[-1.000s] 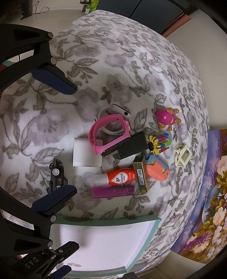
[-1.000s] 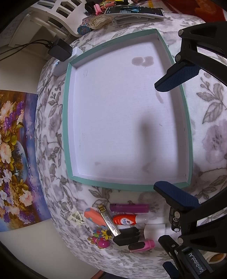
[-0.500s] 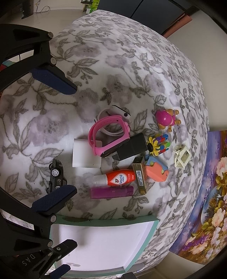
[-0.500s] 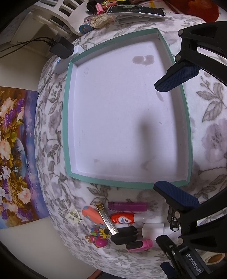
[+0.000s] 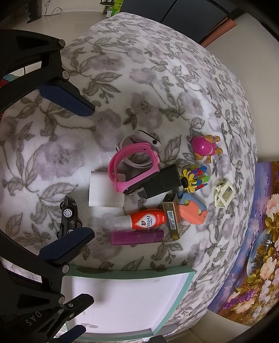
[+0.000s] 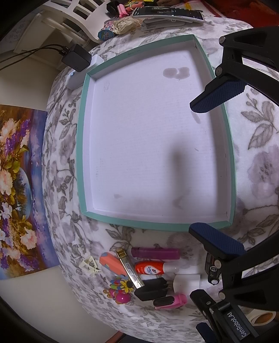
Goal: Organize rigid objects
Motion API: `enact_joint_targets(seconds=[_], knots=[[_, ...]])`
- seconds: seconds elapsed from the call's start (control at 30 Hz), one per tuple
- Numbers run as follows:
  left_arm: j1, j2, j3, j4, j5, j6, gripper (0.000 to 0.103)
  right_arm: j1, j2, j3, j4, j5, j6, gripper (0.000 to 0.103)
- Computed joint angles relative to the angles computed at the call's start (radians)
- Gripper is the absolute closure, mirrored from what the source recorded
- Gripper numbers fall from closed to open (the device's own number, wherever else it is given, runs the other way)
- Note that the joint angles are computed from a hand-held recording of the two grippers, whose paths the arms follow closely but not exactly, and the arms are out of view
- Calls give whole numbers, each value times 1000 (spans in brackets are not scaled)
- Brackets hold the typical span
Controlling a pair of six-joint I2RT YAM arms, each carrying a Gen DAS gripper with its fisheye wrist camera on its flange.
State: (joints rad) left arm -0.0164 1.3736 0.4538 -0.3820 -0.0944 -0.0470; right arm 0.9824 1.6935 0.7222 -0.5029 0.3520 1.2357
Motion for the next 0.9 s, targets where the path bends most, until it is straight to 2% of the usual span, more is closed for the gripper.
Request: enact_joint_targets(seconds=[0.9], knots=[[0,-1,-1,1,0,0,0,5,18,13,-6,-3,0,0]])
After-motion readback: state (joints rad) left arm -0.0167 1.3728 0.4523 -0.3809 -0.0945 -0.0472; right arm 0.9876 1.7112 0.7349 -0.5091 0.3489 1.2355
